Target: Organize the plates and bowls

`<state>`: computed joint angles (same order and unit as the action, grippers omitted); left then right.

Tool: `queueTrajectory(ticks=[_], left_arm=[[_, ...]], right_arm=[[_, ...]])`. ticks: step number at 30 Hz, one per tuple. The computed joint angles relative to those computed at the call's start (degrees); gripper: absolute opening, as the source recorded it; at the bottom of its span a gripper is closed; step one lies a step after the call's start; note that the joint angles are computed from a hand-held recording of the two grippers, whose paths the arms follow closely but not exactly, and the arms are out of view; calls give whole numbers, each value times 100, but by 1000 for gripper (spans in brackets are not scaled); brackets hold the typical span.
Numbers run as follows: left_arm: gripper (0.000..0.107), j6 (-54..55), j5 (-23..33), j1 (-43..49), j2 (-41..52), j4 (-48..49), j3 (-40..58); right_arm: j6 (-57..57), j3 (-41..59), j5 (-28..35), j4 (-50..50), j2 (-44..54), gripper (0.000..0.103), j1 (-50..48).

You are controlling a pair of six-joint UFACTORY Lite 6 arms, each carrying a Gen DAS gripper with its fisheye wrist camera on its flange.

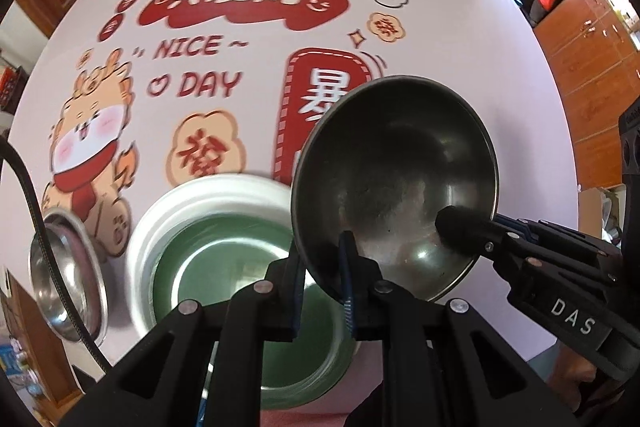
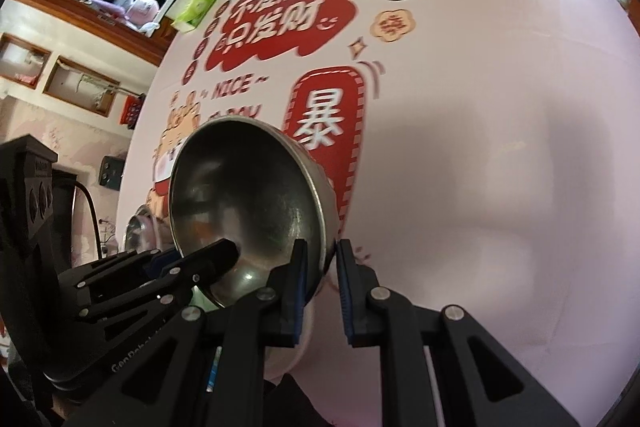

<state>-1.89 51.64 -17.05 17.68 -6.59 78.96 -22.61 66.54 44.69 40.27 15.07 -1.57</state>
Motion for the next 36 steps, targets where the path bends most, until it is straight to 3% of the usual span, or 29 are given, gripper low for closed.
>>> queueTrajectory(ticks=[17, 36], left_arm=[[14, 1262, 216, 2046, -1503, -35, -1343], [14, 3180, 529, 4478, -982, -114, -721]], right_arm=[[859, 303, -174, 299, 116, 16, 1794], [2292, 2280, -320, 129, 1641, 18, 3615]])
